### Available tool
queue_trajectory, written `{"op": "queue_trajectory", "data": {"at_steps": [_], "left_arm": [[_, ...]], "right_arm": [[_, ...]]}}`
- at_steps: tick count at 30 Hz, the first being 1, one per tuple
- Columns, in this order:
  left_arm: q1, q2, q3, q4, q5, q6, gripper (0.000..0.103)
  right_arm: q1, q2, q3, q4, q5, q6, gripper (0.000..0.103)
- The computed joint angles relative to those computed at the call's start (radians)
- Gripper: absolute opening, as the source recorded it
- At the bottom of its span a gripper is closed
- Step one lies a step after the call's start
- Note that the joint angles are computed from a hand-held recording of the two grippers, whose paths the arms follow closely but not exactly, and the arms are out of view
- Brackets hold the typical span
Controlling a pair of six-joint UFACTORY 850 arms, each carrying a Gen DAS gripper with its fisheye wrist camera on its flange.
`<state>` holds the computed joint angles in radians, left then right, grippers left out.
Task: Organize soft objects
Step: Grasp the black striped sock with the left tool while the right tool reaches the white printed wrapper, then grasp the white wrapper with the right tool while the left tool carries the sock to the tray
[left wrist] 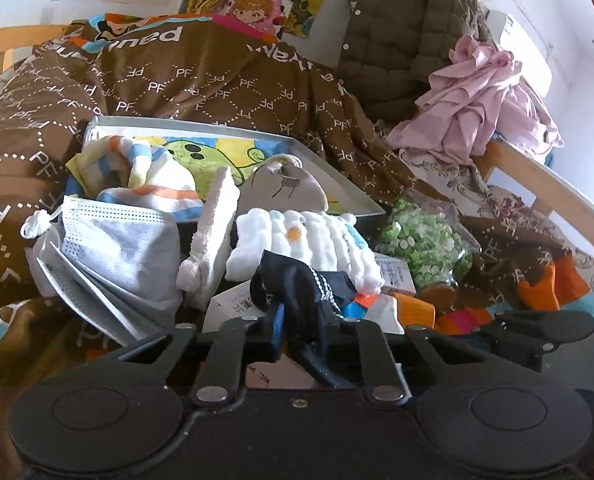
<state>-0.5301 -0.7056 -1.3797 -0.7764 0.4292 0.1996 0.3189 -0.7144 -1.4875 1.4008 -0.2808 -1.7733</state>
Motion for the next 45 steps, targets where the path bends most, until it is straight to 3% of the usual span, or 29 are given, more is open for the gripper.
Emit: {"op": "queue_trajectory", "data": {"at_steps": [5,11,20,27,32,39,45], "left_arm": [[-0.007,-0.002,-0.01,-0.027,-0.021,0.072,0.003],[-0.022,0.011,0.003,-0.077,0.021,0.085,0.001],[-0.072,0.068,0.065,-0.133,0.176,0.149,0.001],[-0.106,0.112,0.108,-0.153,0.297,0.158,0.001],[-0.108,0.134,0.115,-0.138,0.364,0.14,0.001],[-0.048,0.125,0.069,-0.079,0.392,0.107,0.001],[0.038,0.059,-0.013,-0.02,0.398,0.096,0.001]], "right_arm": [[-0.002,-0.005,-0.008,-0.086,-0.02,0.079,0.058],[-0.007,0.0,-0.005,-0.09,-0.03,0.099,0.051],[-0.019,0.057,0.068,0.272,-0.028,-0.252,0.049],[-0.041,0.11,0.14,0.65,-0.129,-0.602,0.049],[-0.054,0.121,0.145,0.775,-0.223,-0.694,0.05],[-0.037,-0.014,-0.104,0.786,-0.295,-0.638,0.05],[-0.01,-0.247,-0.466,0.593,-0.232,-0.369,0.05]]}}
